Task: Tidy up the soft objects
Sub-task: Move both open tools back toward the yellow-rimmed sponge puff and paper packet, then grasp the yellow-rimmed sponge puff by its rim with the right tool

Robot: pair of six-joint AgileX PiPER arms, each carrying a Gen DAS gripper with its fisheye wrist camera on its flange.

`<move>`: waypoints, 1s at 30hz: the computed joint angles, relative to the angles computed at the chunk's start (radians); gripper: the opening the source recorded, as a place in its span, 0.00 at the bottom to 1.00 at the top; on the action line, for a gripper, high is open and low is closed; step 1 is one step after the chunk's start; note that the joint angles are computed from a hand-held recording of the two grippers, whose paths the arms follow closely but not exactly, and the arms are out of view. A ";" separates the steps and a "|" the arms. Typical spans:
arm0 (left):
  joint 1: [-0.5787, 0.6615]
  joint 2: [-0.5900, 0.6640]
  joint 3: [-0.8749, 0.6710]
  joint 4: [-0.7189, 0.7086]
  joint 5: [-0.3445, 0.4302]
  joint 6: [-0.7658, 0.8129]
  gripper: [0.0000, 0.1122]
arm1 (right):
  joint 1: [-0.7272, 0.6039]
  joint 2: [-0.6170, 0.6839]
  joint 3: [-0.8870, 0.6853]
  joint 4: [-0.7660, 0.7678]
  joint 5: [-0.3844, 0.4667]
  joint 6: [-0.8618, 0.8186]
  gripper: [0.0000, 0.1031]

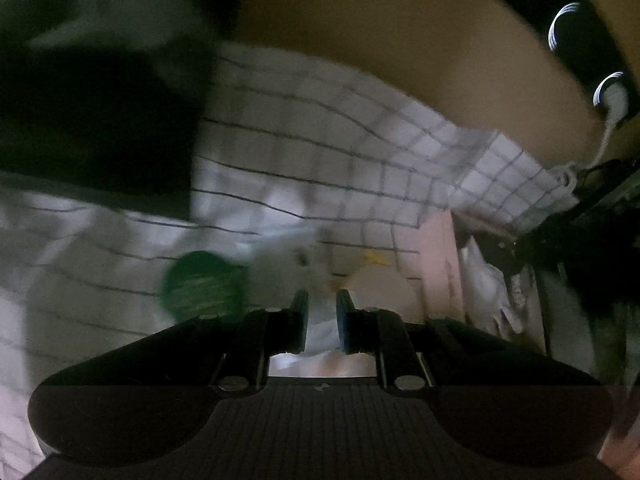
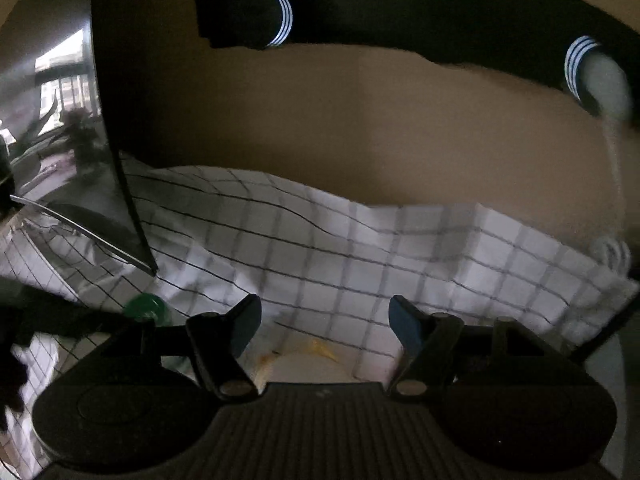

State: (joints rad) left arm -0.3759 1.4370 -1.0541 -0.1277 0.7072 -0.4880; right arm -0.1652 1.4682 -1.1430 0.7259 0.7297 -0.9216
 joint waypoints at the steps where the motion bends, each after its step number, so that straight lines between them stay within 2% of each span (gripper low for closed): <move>1: -0.007 0.074 -0.072 0.005 0.047 -0.002 0.15 | -0.042 0.006 0.015 0.052 0.022 -0.052 0.69; 5: -0.063 0.371 -0.399 0.094 0.274 -0.004 0.15 | -0.224 0.062 0.063 0.234 0.153 -0.233 0.69; 8: -0.078 0.577 -0.641 0.064 0.430 0.094 0.15 | -0.300 0.110 0.084 0.291 0.189 -0.315 0.69; 11: -0.068 0.701 -0.786 0.003 0.491 0.163 0.15 | -0.350 0.145 0.097 0.325 0.213 -0.401 0.69; 17: -0.063 0.772 -0.843 0.008 0.486 0.192 0.15 | -0.383 0.131 0.169 0.329 0.181 -0.616 0.69; 21: -0.013 0.735 -0.745 -0.077 0.424 0.270 0.15 | -0.403 0.170 0.165 0.308 0.262 -0.638 0.69; 24: 0.005 0.700 -0.669 -0.089 0.388 0.287 0.15 | -0.352 0.168 0.190 0.299 0.206 -0.652 0.69; 28: 0.068 0.676 -0.565 -0.269 0.319 0.397 0.15 | -0.300 0.194 0.178 0.293 0.182 -0.610 0.69; 30: 0.084 0.672 -0.527 -0.318 0.295 0.422 0.22 | -0.284 0.216 0.160 0.281 0.177 -0.561 0.69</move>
